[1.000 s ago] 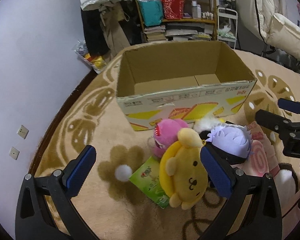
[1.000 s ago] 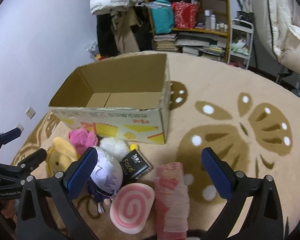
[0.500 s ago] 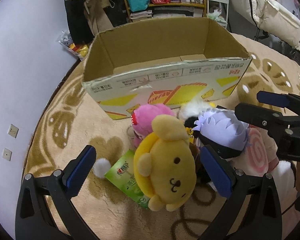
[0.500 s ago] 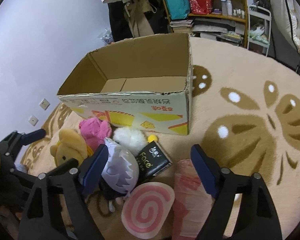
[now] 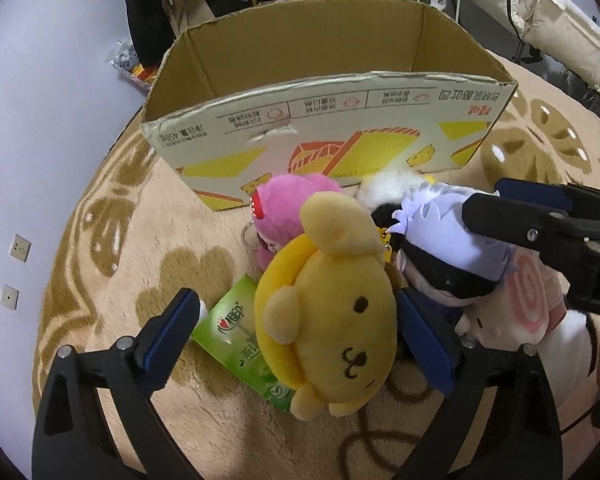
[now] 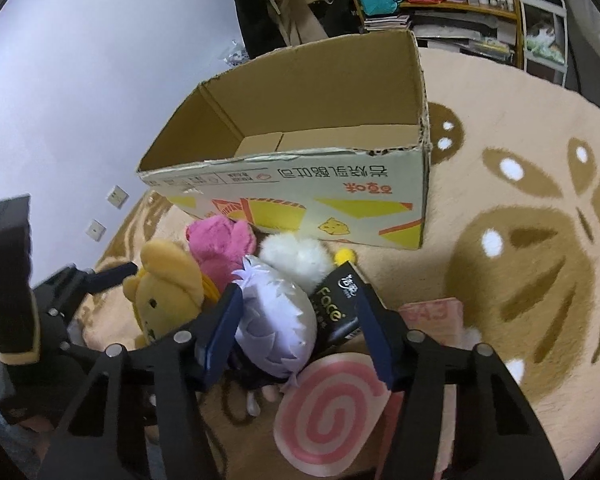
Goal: Organize soft objects
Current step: 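Grasp the yellow plush dog with the left gripper while the right gripper grasps the white-haired doll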
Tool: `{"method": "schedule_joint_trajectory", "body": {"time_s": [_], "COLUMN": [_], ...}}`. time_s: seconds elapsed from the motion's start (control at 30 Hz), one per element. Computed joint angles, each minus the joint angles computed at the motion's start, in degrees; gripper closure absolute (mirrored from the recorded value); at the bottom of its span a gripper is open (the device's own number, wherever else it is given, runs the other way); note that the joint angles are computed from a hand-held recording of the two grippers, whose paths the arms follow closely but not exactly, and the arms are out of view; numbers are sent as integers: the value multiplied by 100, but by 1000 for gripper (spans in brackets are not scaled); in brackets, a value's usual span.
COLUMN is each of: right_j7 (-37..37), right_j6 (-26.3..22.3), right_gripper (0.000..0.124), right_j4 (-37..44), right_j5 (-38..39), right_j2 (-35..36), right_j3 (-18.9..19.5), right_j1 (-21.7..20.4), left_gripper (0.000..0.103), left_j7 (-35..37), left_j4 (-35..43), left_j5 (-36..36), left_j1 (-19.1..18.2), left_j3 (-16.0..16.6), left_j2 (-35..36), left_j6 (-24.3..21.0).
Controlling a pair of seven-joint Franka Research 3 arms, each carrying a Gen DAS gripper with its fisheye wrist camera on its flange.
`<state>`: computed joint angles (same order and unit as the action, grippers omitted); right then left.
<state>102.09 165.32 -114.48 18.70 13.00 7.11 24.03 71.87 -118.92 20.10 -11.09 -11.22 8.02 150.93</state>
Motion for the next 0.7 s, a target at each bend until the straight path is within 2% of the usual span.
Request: {"method": "schedule_joint_trajectory", "body": {"time_s": [0.1,0.3,0.43,0.5,0.7], "right_j7": [-268,-780,-799,-838,-681], "right_j6": [-17,-162,-301,-283,-387], "right_gripper": [63,63,67,78,79], "right_j4": [16,135,179,173,185], "right_j5": [336,921,964,1000,852], "right_j2": [15,98,124,111,86], "right_j3": [156,325,253,258,181], "right_j1": [-128,-230,-160,-156,-72], "left_gripper": [7,25,45,48,53], "left_j7": [67,615,1060,1145,1103], "left_j4": [19,18,-15,-40,-198], "left_j5": [-124,-991,-1571,-1744,-1737], "left_j1": [20,149,208,199,139], "left_j3": [-19,-144,-223,-221,-157], "left_j2": [24,31,-1,-30,-164], "left_j6": [-42,-111,-144,-159,-15]}}
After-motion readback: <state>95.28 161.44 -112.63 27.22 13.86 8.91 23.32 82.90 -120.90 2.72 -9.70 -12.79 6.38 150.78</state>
